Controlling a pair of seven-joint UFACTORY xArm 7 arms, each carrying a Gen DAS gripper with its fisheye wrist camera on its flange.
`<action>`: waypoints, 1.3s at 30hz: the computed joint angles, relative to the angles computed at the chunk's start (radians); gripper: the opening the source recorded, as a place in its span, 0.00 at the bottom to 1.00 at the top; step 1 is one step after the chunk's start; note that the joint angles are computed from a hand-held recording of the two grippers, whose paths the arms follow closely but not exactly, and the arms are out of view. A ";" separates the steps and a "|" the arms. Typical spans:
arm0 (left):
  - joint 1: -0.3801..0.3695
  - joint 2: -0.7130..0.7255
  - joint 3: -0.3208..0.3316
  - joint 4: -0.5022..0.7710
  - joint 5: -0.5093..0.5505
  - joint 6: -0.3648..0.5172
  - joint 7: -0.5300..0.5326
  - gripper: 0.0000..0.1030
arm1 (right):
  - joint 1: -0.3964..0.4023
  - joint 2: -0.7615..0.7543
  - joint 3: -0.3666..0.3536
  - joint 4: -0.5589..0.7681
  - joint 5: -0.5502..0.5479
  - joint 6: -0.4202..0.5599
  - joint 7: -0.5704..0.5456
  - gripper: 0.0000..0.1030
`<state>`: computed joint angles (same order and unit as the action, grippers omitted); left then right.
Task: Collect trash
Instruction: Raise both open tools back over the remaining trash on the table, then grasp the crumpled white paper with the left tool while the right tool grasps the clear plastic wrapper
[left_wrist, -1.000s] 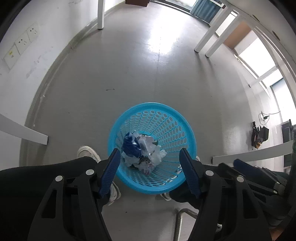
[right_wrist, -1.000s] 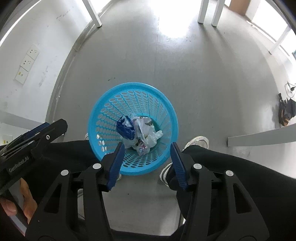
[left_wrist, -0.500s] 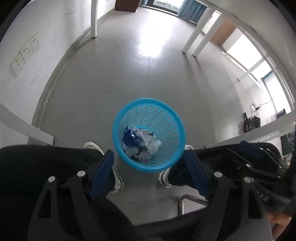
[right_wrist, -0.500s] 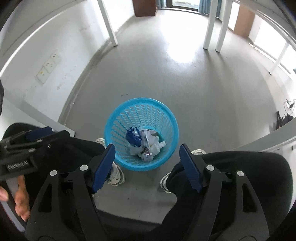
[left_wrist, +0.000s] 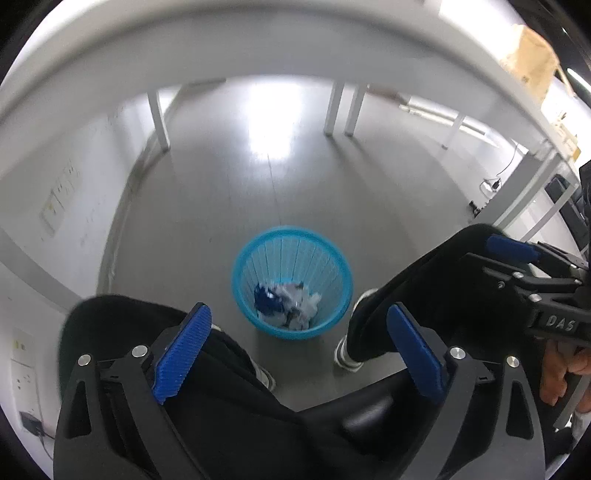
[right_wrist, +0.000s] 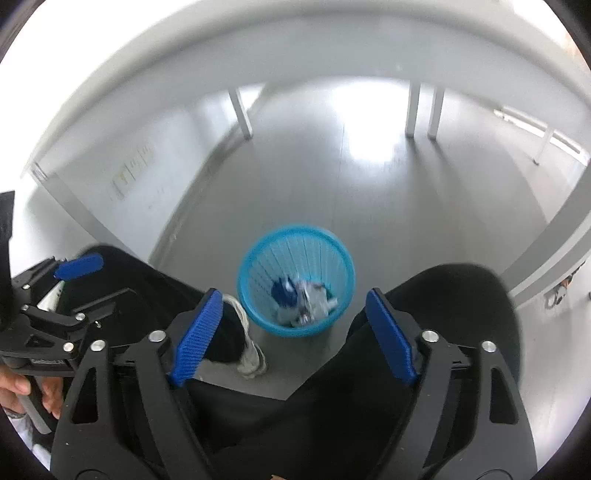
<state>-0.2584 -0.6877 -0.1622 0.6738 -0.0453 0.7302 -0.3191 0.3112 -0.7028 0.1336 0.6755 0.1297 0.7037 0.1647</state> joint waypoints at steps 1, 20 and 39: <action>-0.007 -0.012 0.005 0.006 -0.007 -0.005 0.004 0.93 | 0.000 -0.021 0.001 0.001 -0.002 0.002 0.002 0.78; 0.045 -0.023 -0.008 0.227 0.033 -0.113 0.042 0.94 | -0.049 -0.049 -0.008 0.209 -0.040 -0.097 -0.048 0.92; 0.094 0.338 0.058 0.563 0.033 -0.114 0.128 0.94 | -0.052 0.389 -0.083 0.629 0.095 -0.085 -0.145 0.91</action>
<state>-0.1645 -0.3496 -0.1040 1.2364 -0.0121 0.6161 -0.1912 0.2591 -0.3139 0.0502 1.3048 0.2251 0.6191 0.0198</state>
